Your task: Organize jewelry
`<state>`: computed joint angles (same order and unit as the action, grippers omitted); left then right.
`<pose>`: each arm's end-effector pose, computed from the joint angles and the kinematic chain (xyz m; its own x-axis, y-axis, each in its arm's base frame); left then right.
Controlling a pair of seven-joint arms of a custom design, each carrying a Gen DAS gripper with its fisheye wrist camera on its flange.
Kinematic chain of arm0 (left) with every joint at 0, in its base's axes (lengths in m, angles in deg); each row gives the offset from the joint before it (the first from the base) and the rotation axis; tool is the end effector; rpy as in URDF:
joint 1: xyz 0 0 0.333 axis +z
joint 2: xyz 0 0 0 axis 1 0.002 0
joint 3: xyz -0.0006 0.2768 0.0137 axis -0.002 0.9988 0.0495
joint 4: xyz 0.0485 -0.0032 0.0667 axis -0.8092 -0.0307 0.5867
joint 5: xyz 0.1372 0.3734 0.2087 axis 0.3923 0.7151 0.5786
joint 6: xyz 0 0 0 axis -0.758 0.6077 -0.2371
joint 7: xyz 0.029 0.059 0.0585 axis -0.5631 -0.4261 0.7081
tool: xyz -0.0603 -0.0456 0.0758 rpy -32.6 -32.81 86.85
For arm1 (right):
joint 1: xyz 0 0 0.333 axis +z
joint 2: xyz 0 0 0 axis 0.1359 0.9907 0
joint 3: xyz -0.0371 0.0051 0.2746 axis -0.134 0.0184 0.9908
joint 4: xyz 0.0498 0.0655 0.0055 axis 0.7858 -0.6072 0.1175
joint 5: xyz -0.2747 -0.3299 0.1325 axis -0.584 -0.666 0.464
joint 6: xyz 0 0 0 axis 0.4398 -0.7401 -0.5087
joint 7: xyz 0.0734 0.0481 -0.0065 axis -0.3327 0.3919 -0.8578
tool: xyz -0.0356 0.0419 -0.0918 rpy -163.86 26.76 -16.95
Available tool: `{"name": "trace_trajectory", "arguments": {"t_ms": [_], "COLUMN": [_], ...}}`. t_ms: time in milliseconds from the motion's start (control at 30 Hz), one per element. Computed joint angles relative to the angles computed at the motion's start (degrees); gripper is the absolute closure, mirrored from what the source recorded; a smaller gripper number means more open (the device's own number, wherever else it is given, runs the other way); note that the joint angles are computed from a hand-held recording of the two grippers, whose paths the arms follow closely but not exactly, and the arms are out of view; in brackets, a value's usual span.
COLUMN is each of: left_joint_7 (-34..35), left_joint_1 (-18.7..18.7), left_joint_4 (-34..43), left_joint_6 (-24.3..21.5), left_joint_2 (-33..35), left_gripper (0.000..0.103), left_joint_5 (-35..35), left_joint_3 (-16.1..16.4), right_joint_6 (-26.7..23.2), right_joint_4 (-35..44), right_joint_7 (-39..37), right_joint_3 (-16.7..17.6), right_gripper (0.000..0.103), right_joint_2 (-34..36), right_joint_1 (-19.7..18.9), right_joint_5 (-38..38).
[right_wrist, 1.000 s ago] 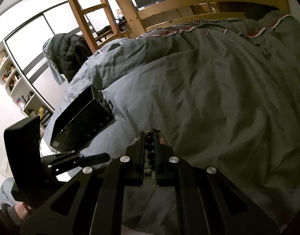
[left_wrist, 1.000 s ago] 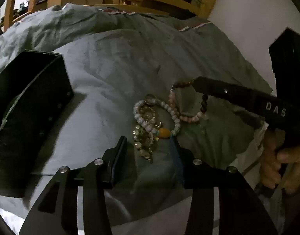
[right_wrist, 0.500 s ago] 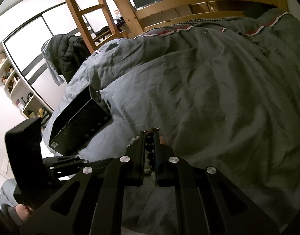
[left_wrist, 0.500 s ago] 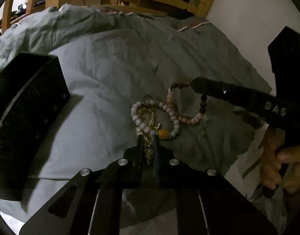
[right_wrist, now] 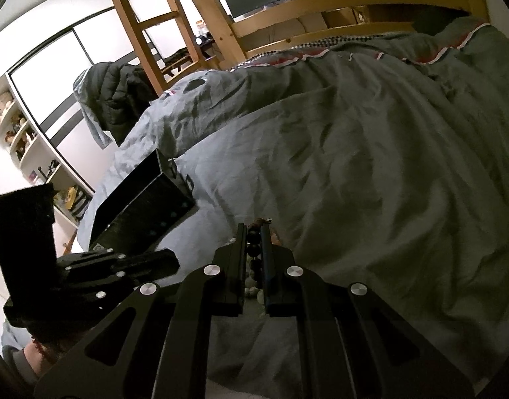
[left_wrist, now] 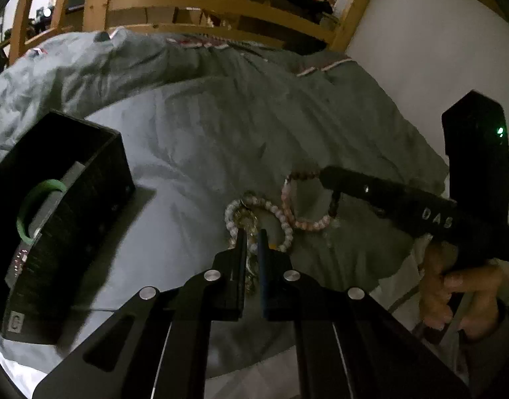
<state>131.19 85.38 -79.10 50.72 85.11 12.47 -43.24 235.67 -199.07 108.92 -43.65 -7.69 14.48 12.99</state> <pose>0.5984 -0.1373 0.3940 -0.7081 -0.6458 0.2856 -0.6549 0.4493 -0.6076 0.4878 0.2519 0.4108 -0.1425 -0.8981 -0.4161 -0.6697 0.3970 -0.6276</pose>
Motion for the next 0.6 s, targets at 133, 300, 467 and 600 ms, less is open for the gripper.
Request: {"name": "trace_trajectory", "arguments": {"t_ms": [133,300,467,600], "left_joint_7": [-3.56,-5.02,-3.65,-1.69], "left_joint_1": [-0.41,-0.39,0.34,0.81], "left_joint_4": [0.02,0.10,0.74,0.67], "left_joint_6": [2.27,3.48,1.97,1.19], "left_joint_2": [1.86,3.90,3.61,2.11], "left_gripper": [0.080,0.077,0.095,0.095], "left_joint_5": [5.03,7.78,5.76,2.34], "left_joint_3": [-0.89,-1.67,-1.69,-1.22], "right_joint_6": [-0.20,-0.43,-0.48,-0.20], "right_joint_4": [0.01,0.06,-0.21,-0.20], "right_joint_7": [-0.13,-1.04,-0.95,-0.33], "right_joint_3": [-0.19,-0.65,-0.53,-0.19], "right_gripper": [0.094,0.094,0.094,0.094], "right_joint_2": [-0.04,-0.09,-0.24,-0.27], "right_joint_1": [0.26,0.94,0.73,0.34], "right_joint_5": [0.22,1.08,1.23,0.82]}}
